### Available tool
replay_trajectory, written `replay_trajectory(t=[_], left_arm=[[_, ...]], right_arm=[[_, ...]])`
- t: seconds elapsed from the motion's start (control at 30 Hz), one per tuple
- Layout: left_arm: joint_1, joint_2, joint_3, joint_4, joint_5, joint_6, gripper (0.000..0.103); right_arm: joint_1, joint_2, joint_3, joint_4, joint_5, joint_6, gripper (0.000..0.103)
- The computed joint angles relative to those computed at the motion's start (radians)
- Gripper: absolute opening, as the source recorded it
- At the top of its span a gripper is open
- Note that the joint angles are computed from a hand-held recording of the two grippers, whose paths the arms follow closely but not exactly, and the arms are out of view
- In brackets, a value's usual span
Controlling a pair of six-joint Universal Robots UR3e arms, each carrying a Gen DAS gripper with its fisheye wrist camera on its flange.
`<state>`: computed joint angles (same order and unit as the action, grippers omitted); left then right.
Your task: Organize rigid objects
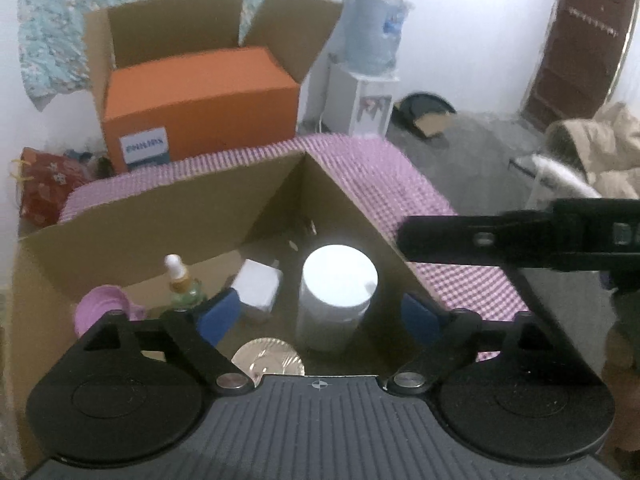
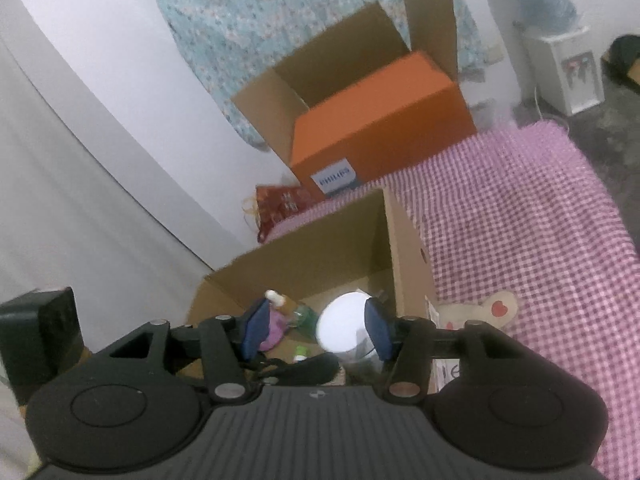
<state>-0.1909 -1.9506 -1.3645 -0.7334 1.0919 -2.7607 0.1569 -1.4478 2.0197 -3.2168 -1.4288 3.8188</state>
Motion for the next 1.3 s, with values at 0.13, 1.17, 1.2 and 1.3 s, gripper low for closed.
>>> replay_trajectory(t=[0.13,1.17,1.2,1.3], left_arm=[[0.068,0.184,-0.215,0.107,-0.062,0.001,0.103],[0.1,0.564,-0.69,0.396,0.226,-0.157,0.103],[0.11,0.566,-0.69,0.388,0.216,-0.163,0.103],[0.114,0.559,-0.68,0.375,0.225,-0.169,0.103]], right_arm=[[0.106,-0.094,0.042,0.005,-0.153,0.023,0.074],[0.677,0.07,-0.369,0.72,-0.957,0.253,0.103],[0.672,0.084,-0.383,0.724,-0.95,0.243,0.103],[0.655,0.121,-0.408,0.7,-0.919,0.196,0.103]])
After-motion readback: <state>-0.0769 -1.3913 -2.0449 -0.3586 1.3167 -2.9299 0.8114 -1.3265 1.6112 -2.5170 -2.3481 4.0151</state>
